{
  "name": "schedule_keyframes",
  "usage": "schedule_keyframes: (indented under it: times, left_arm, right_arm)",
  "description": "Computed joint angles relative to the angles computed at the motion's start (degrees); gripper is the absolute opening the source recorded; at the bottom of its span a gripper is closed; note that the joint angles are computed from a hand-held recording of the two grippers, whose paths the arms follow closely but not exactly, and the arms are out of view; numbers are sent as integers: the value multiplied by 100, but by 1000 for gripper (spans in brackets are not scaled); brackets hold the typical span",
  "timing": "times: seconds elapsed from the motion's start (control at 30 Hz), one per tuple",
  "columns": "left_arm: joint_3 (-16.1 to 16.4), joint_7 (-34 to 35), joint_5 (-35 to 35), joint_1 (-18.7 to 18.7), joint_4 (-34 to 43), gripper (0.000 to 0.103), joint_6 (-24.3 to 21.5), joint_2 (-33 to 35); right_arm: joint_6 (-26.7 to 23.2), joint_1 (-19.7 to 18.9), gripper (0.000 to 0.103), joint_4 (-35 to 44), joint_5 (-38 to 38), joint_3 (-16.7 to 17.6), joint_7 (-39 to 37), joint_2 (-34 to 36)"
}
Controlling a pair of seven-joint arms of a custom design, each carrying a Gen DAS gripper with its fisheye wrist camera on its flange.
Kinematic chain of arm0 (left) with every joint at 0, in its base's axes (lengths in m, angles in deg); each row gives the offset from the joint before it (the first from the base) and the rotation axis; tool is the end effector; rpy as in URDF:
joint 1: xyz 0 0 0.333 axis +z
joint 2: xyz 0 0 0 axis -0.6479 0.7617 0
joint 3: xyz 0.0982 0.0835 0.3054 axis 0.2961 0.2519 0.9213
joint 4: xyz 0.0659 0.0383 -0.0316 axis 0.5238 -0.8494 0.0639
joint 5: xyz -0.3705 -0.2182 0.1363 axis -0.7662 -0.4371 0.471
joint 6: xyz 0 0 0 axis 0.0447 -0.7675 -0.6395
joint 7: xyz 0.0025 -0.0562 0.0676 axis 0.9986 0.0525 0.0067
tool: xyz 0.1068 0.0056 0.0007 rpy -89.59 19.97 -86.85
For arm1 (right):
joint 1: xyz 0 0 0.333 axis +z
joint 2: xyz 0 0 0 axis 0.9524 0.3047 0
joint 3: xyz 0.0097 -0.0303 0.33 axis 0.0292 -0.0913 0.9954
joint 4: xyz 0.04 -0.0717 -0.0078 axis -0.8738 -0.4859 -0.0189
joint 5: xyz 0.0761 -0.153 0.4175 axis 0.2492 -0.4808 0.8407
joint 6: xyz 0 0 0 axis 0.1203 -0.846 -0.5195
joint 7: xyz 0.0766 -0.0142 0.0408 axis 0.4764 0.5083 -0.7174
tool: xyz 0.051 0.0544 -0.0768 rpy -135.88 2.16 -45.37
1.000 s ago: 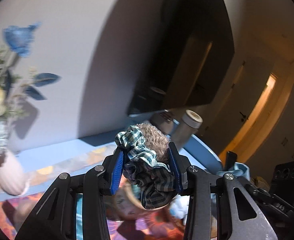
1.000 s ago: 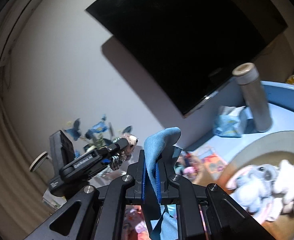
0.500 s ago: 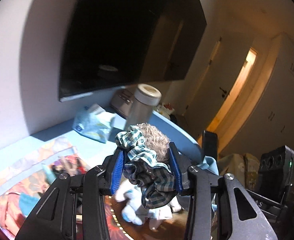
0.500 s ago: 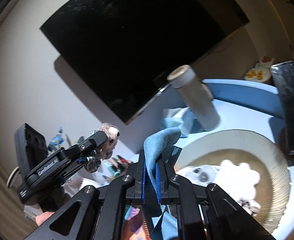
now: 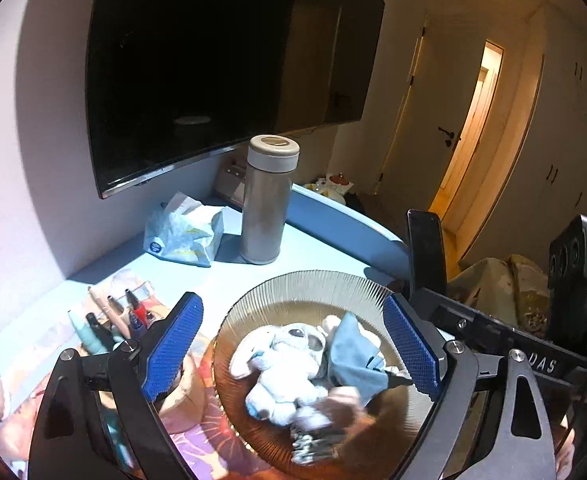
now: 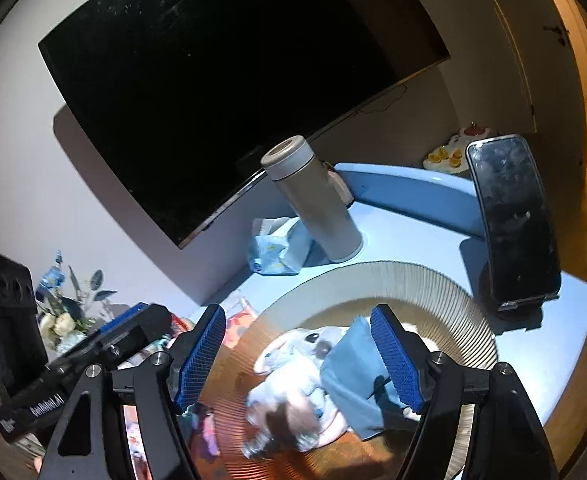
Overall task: Organize soft objects
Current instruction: 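Lower both tools over the amber plate and open them to release, then move both tools back to the floral tablecloth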
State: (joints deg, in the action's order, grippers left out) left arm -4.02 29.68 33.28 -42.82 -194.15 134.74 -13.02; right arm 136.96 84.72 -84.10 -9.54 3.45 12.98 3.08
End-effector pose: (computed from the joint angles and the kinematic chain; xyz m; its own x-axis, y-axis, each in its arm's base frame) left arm 0.6820 -0.1618 0.5047 -0.2229 -0.9610 0.1637 -0.6074 0.0056 -0.7943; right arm 0.6332 0.2305 0.4802 0.1659 -0.8697 -0.4648 -0.6215 0.2738 -0.7340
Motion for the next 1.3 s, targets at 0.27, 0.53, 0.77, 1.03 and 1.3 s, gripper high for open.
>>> schedule_keyframes:
  times: [0.27, 0.53, 0.77, 1.03, 1.3]
  left_arm:
    - [283, -416, 408, -107, -581, 91, 29, -501]
    - [733, -1252, 1155, 127, -1568, 94, -83, -1449]
    - [1412, -356, 763, 281, -2529, 96, -473, -2408]
    - [2030, 709, 618, 438, -3666, 96, -591, -3280]
    - [2555, 2849, -161, -84, -4167, 96, -992, -3374]
  right_arm:
    - [89, 70, 74, -73, -226, 165, 134, -96]
    - [25, 371, 75, 244, 945, 391, -1269, -43]
    - [-196, 892, 77, 553, 911, 335, -1594, 232]
    - [-449, 1135, 77, 932, -290, 571, -942, 875]
    - [-431, 1387, 77, 1037, -1758, 609, -209, 1425]
